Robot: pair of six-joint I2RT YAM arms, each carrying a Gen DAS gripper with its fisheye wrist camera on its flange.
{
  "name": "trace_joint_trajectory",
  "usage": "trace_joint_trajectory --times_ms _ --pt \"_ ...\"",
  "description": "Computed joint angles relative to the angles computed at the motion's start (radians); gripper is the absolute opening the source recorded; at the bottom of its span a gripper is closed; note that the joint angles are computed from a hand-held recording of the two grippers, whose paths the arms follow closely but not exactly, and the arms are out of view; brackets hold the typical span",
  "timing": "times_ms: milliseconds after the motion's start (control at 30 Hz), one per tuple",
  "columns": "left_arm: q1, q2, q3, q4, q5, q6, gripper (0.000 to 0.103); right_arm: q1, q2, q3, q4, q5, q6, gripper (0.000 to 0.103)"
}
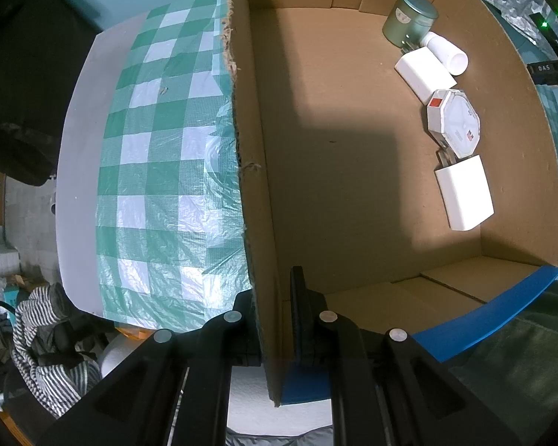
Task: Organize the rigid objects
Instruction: 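Carry the grey puck over the box with the right gripper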
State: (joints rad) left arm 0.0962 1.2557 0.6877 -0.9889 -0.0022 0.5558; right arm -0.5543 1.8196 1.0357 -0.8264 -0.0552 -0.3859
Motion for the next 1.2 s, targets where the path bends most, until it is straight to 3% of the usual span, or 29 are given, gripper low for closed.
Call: trace_joint_trajectory --times_ms 633,1200 --pt "0.005 0.001 0.005 -0.006 0.012 0.035 0.010 0.103 -0.279 -0.009 -0.223 -0.107 0.037 0.062" --pt "0.012 0.020 0.019 -0.011 0.023 0.056 0.010 0.317 -0.434 0.019 -0.351 -0.205 0.148 0.062"
